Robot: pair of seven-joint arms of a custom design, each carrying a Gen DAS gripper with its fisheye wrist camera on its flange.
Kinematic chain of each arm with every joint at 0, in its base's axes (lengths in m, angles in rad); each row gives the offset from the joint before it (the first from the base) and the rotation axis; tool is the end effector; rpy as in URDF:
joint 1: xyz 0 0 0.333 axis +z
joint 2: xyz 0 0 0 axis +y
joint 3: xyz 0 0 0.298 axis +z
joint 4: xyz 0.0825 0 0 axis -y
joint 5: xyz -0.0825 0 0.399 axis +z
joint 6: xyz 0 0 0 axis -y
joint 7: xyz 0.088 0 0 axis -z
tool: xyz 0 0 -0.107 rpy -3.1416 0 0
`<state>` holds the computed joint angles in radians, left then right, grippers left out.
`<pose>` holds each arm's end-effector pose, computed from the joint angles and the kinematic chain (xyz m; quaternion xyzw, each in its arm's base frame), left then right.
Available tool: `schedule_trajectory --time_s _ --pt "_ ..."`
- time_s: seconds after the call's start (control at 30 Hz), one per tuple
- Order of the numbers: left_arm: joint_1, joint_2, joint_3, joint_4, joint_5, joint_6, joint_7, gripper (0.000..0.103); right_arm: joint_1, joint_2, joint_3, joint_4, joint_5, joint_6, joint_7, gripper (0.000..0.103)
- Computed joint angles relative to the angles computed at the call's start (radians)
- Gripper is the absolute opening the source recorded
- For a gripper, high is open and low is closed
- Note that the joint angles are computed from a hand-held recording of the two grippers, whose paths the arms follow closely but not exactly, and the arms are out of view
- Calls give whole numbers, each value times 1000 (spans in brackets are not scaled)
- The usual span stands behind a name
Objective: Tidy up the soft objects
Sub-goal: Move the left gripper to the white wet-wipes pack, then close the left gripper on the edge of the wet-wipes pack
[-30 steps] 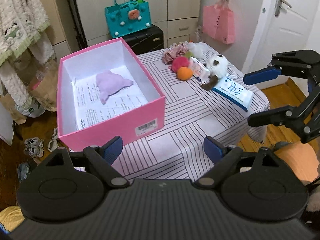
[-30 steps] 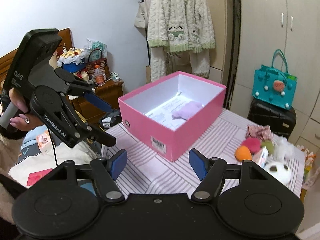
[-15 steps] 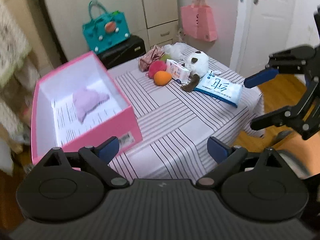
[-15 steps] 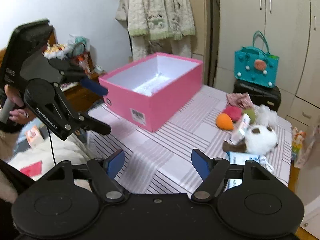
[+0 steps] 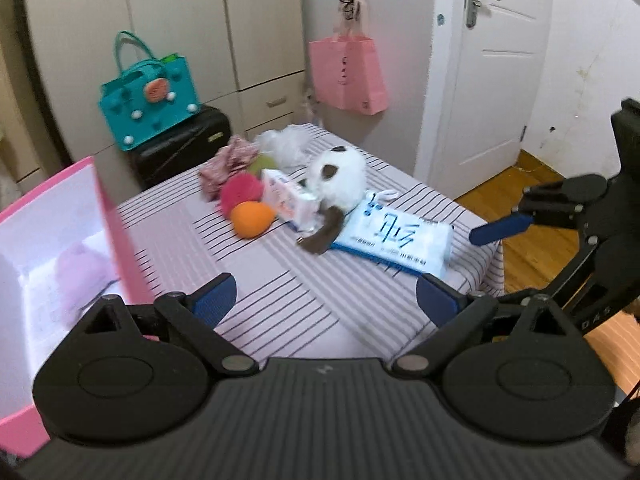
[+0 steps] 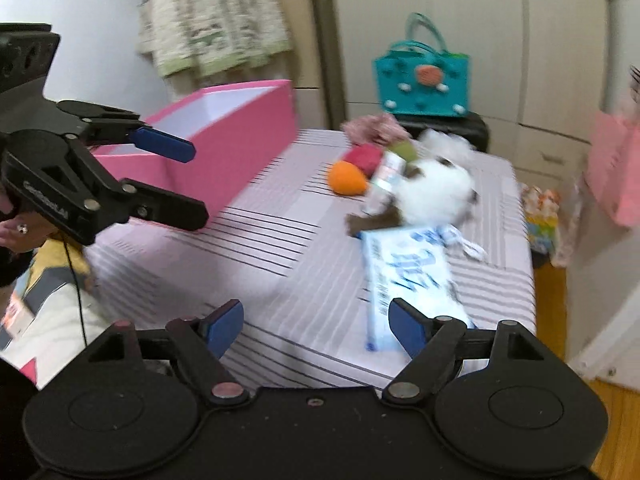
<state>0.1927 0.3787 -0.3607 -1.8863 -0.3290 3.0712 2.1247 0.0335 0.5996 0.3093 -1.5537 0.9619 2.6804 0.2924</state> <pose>0.6782 -0.0653 0.3850 -0.5332 0.7401 -0.3252 0.2492 0.7139 0.1868 0.3346 -0.8232 0.3627 -0.0910 0.4272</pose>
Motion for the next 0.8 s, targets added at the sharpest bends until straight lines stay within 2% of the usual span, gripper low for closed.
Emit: schedule_trajectory --time_s 0.07,0.2,0.3,0.33,0.4,0.43,0.53,0.63,0.8 --pt "12 62 -24 65 3 -17 28 97 -4 27 3 15 15 22 2 83" --pt "0 167 -27 192 14 -83 34 94 -13 72 18 33 35 82 12 83" --pt "2 254 -47 315 -1 -181 54 89 -14 102 30 42 32 146 35 83" --pt "-14 275 -33 351 -2 -213 44 87 -17 112 36 48 29 158 45 83" --pt "-64 320 18 436 17 -289 -1 76 -21 130 44 60 10 168 72 83" --pt "-88 347 40 478 30 -312 -19 76 -22 141 49 66 -4 180 72 83" --pt "-114 395 55 538 45 -305 -22 72 -10 165 61 71 -82 245 39 83" --pt "-124 434 54 584 52 -291 -22 68 -36 185 104 85 -124 250 26 83" --pt "-140 509 69 710 58 -378 -84 59 -83 218 175 94 -158 296 14 84"
